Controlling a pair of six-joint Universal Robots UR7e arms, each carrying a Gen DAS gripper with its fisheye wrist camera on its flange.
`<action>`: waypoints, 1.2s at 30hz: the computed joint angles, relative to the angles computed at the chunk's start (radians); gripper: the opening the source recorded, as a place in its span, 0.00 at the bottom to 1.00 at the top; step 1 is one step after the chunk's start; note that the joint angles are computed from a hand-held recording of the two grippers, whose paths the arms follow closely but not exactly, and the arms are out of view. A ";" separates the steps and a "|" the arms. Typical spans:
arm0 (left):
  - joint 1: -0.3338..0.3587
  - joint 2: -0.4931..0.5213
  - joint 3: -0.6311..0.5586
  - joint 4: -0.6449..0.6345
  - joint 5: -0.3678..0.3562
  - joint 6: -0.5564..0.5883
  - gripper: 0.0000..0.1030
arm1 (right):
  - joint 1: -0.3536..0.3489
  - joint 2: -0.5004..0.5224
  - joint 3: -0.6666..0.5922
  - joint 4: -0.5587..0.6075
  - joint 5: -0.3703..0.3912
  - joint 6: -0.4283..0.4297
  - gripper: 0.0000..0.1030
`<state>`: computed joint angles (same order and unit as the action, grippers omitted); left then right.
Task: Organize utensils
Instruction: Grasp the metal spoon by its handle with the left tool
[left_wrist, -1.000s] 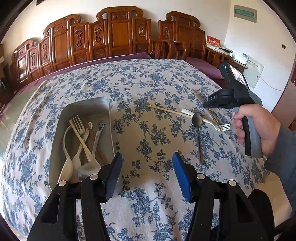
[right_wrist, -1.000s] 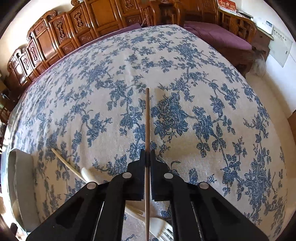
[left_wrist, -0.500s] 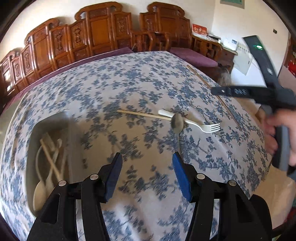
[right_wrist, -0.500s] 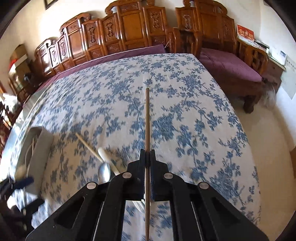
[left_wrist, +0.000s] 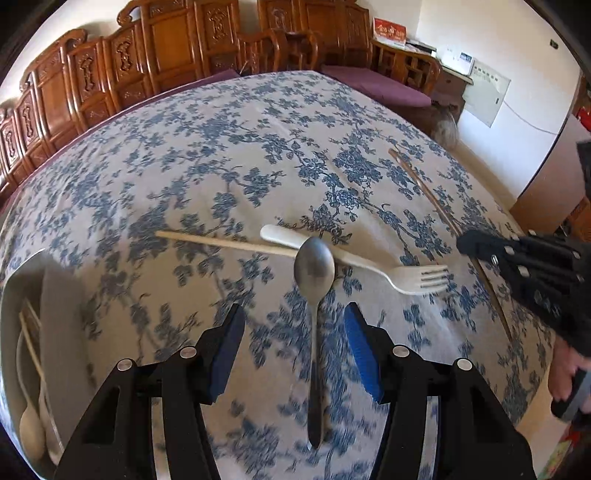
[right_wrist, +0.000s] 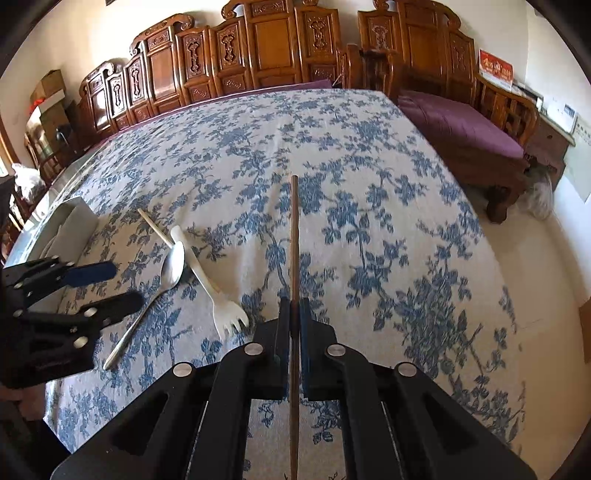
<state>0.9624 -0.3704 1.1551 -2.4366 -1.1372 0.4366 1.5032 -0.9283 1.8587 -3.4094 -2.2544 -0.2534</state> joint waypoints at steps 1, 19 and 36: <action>-0.001 0.012 -0.014 0.006 0.002 -0.005 0.52 | -0.002 0.000 0.001 -0.001 0.000 0.002 0.06; -0.011 0.107 -0.130 0.060 0.020 -0.043 0.26 | -0.019 -0.029 0.025 0.001 0.061 0.027 0.06; -0.002 -0.117 0.084 -0.105 -0.087 -0.035 0.25 | 0.082 -0.026 0.034 0.003 0.010 0.018 0.06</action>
